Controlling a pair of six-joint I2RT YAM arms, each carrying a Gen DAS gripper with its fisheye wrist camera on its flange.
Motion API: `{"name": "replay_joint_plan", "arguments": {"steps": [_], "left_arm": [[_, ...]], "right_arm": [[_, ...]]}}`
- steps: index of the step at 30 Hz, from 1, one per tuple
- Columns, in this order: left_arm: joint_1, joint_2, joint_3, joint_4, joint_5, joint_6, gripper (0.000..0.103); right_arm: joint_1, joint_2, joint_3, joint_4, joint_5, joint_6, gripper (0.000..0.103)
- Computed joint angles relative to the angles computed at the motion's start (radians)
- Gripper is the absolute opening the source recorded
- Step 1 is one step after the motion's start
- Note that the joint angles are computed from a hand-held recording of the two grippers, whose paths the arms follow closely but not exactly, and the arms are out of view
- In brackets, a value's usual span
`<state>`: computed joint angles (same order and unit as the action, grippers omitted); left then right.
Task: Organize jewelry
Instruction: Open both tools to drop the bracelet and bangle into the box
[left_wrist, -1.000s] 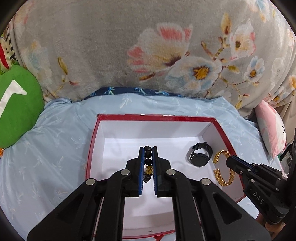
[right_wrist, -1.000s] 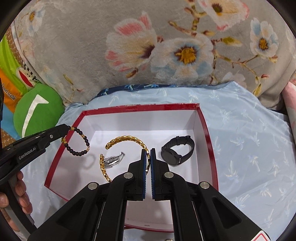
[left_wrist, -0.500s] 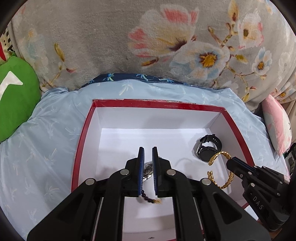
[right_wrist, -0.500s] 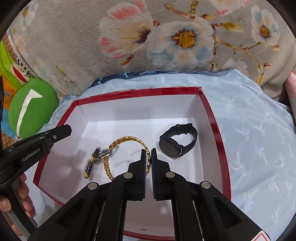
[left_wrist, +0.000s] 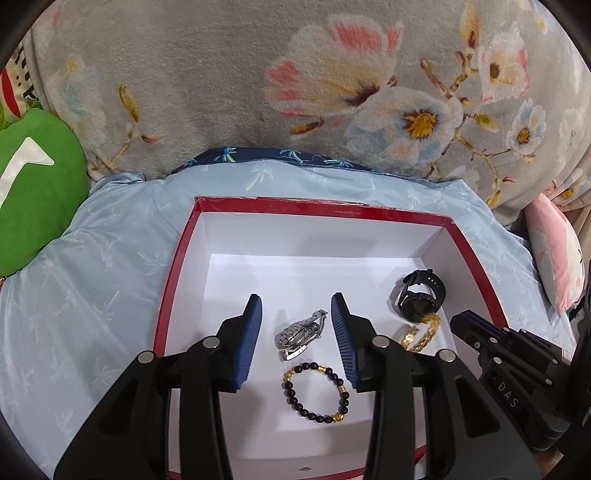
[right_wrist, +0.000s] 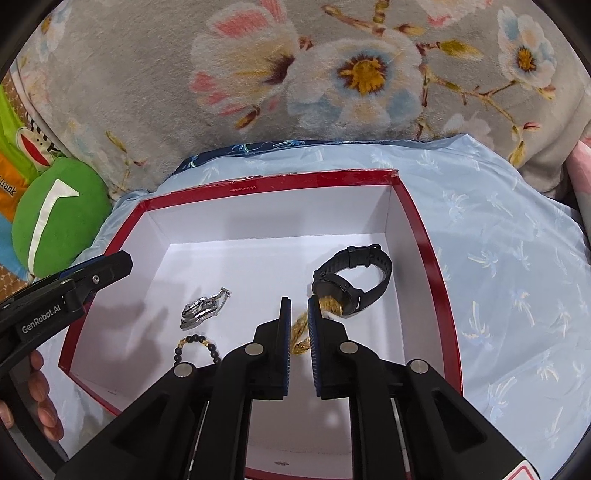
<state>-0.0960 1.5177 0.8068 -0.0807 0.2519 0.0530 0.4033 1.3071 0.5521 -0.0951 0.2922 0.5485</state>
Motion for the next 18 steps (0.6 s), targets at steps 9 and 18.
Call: {"name": "replay_joint_plan", "arguments": {"steps": [9, 18], "left_arm": [[0.001, -0.007, -0.011, -0.006, -0.011, -0.003, 0.037], [0.013, -0.074, -0.048, -0.03, -0.005, 0.006, 0.037]], "right_arm": [[0.021, -0.019, -0.016, -0.002, 0.019, 0.006, 0.012], [0.091, -0.112, -0.033, -0.077, 0.065, 0.049, 0.012]]}}
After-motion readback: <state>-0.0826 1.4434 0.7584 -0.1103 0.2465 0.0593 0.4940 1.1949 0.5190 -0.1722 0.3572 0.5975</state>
